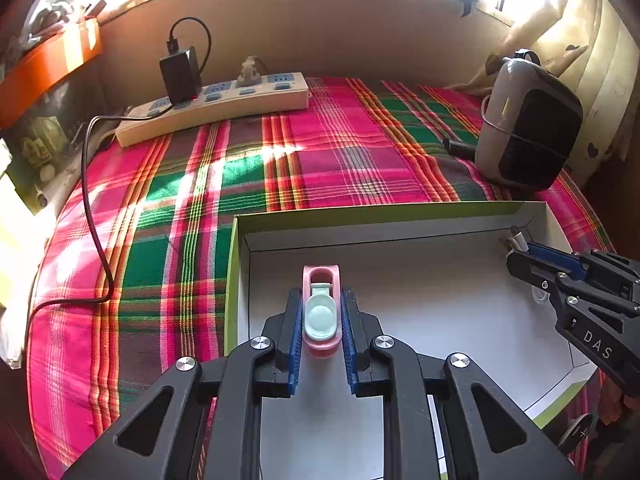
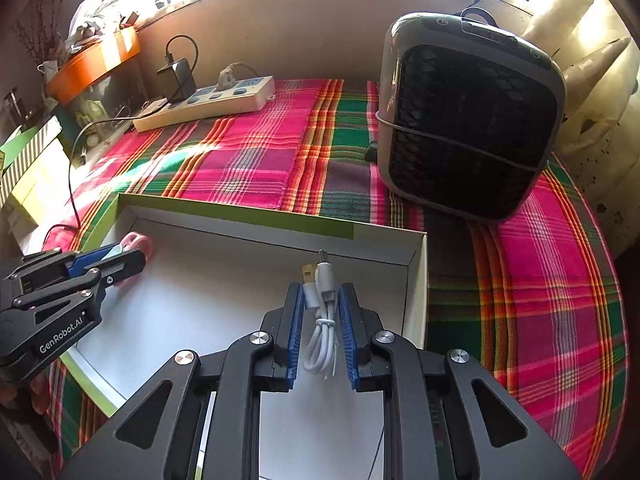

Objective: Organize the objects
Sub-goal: 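Carry the clip and cable with both tools over the open white box, then open the left tool to drop the clip while the right tool releases the cable into the box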

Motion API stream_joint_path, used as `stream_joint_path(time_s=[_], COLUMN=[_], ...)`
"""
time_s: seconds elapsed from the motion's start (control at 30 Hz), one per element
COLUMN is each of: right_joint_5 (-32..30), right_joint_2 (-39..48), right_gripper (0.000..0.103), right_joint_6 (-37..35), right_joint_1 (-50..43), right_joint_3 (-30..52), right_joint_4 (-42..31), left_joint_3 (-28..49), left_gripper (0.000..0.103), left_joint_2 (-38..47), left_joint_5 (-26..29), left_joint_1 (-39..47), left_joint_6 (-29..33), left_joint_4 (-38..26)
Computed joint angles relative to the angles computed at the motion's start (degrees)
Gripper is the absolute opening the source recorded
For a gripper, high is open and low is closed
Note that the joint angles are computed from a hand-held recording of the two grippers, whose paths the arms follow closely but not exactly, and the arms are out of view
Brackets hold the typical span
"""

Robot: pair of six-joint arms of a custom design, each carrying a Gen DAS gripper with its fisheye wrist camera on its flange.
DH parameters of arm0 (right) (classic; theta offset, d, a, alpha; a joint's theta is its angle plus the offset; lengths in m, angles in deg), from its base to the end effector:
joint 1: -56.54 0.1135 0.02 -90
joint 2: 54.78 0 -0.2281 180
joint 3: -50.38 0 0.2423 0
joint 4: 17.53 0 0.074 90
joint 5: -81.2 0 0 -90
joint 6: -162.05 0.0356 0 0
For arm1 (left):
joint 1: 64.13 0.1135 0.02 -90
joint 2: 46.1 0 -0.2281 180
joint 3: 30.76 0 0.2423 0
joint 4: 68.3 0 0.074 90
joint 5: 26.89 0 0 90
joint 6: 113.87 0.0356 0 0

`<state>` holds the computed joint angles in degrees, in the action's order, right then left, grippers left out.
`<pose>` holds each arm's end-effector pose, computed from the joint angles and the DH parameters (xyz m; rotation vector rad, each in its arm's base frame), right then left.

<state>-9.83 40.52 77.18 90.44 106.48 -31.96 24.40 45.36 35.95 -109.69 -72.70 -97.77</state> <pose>0.2435 0.1644 0.0992 -0.6365 2.4515 0.2994 0.1968 -0.1774 0.1017 -0.2020 2.5092 0.0167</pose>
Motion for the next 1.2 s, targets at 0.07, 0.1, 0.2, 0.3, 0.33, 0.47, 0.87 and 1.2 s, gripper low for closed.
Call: stream_joint_path(time_s=[0.07,0.1,0.2,0.3,0.33,0.47,0.87,1.2], right_joint_5=[0.28,0.26,0.68,1.09,0.92,1.35,0.19,-0.44], right_joint_2=[0.15,0.22,0.34,0.4,0.42,0.64,-2.34,-13.09], right_gripper=[0.019,0.019,0.019,0.019,0.019,0.019,0.028,0.033], right_joint_6=[-0.07,-0.1,0.01,0.18,0.3,0.54,1.6,1.94], right_joint_1=[0.11,0.08,0.29,0.56,0.5,0.67,0.11,0.26], right_joint_3=[-0.07,-0.12,-0.19,-0.27,-0.23,0.0,-2.28,-8.86], right_joint_4=[0.08,0.14,0.53,0.93,0.94,0.92,1.39,0.3], left_joint_3=[-0.04,0.08,0.37,0.58,0.57,0.49,-1.57,-2.88], left_gripper=[0.016,0.016,0.016,0.016,0.016,0.019,0.034,0.035], left_joint_2=[0.07,0.17,0.5,0.65,0.58,0.42,-4.32,-11.11], left_joint_5=[0.02,-0.03,-0.02,-0.11,-0.08,0.24,-1.09,-5.91], left_joint_1=[0.13,0.18,0.33,0.37,0.41,0.52,-1.58,-9.18], left_joint_6=[0.27,0.3,0.35,0.34,0.31,0.48,-2.01,-7.71], left_joint_4=[0.25,0.24,0.23,0.13,0.12,0.31,-1.38,-8.38])
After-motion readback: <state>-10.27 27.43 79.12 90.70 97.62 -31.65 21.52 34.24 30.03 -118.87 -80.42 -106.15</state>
